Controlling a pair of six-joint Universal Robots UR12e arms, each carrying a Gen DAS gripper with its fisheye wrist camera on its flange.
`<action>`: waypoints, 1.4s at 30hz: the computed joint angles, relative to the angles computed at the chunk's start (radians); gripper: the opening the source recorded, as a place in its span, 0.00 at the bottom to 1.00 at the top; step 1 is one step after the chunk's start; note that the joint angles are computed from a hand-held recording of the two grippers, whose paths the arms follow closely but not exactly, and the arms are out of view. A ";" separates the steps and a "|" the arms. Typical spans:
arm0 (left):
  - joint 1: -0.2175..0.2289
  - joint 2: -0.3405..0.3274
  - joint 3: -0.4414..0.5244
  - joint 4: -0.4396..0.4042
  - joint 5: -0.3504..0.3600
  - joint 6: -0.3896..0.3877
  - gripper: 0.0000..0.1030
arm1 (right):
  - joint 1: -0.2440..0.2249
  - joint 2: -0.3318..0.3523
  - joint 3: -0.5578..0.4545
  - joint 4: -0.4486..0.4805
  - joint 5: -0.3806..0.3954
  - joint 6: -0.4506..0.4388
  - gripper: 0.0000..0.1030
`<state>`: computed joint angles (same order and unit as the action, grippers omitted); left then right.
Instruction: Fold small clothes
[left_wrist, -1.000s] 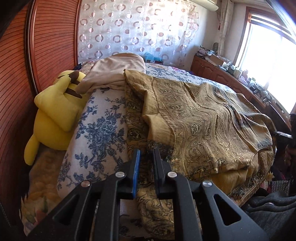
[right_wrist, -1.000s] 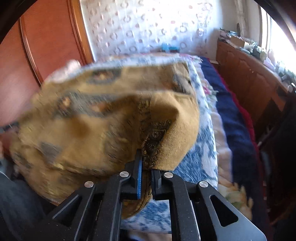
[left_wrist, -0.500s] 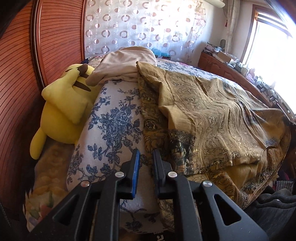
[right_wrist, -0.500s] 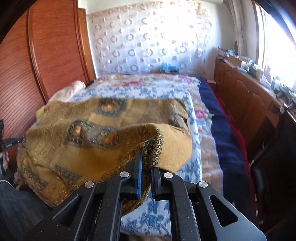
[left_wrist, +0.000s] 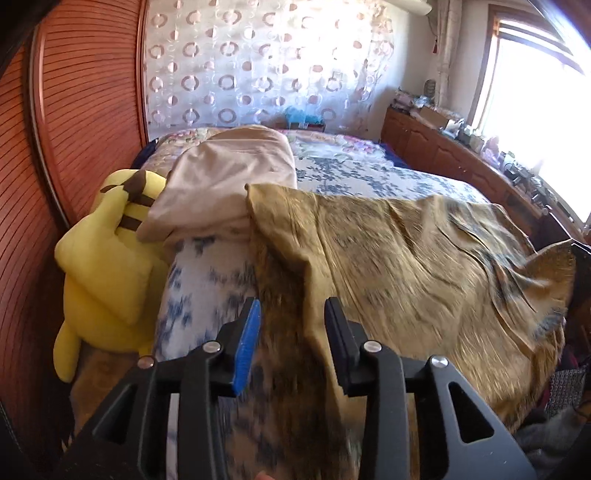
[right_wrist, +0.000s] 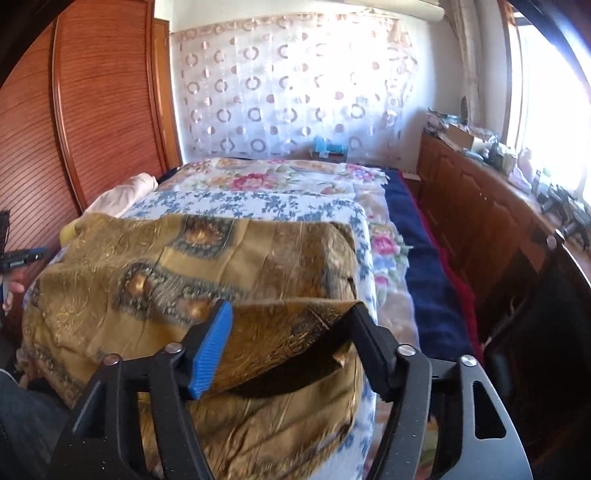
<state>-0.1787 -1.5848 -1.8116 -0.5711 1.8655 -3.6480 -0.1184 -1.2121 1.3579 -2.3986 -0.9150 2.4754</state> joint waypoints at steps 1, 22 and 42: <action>0.004 -0.013 0.017 -0.012 0.008 0.015 0.34 | 0.010 0.014 -0.022 0.010 -0.018 0.000 0.67; 0.086 -0.104 0.098 -0.103 -0.082 0.004 0.34 | 0.048 0.146 -0.239 0.145 -0.062 0.015 0.81; 0.062 -0.096 0.097 0.038 -0.082 0.060 0.01 | 0.107 0.339 -0.496 0.426 -0.176 -0.036 0.08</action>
